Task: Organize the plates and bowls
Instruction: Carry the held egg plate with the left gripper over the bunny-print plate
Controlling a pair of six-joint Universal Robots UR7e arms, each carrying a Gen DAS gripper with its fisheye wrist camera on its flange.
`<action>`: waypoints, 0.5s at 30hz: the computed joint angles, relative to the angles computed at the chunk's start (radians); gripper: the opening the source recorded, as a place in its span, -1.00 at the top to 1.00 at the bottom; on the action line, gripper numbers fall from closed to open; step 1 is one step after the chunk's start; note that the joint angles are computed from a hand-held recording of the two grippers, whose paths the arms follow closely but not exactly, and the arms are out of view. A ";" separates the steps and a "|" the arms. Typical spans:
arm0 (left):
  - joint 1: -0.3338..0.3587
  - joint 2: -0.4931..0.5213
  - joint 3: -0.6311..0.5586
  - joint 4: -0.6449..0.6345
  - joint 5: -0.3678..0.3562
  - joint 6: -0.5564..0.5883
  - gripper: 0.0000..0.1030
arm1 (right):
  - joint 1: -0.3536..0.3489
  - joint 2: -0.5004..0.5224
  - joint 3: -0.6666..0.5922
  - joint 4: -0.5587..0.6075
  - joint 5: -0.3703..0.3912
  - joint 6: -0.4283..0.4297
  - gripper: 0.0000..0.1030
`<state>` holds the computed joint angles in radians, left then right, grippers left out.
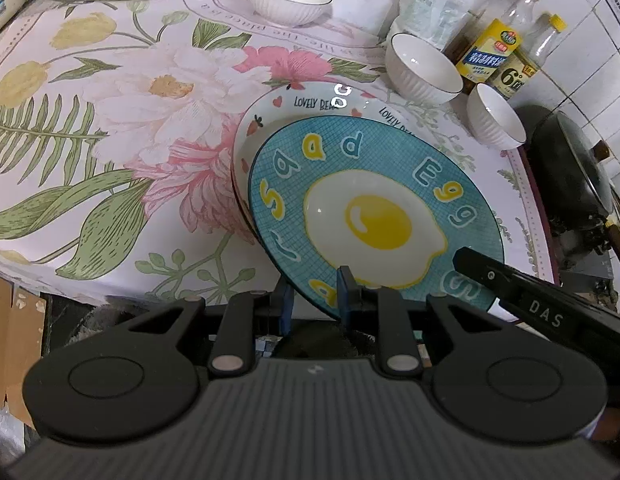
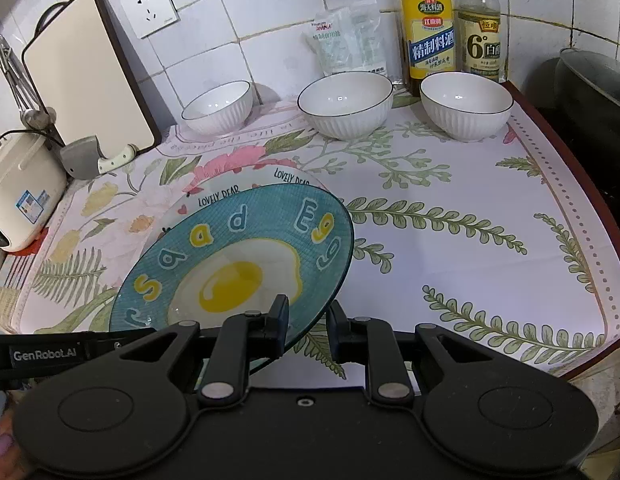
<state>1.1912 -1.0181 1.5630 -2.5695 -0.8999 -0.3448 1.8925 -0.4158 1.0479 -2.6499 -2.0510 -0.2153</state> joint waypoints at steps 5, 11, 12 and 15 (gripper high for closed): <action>0.004 0.004 -0.010 0.011 -0.005 -0.004 0.60 | -0.001 0.012 -0.016 0.005 -0.007 -0.007 0.53; 0.009 0.011 -0.017 0.015 -0.008 -0.007 0.60 | 0.002 0.023 -0.017 -0.021 -0.026 -0.045 0.52; 0.010 0.013 -0.021 0.020 -0.009 -0.011 0.59 | 0.003 0.027 -0.021 -0.022 -0.030 -0.059 0.52; 0.014 0.018 -0.038 0.044 -0.014 -0.022 0.59 | 0.006 0.042 -0.031 -0.041 -0.049 -0.109 0.51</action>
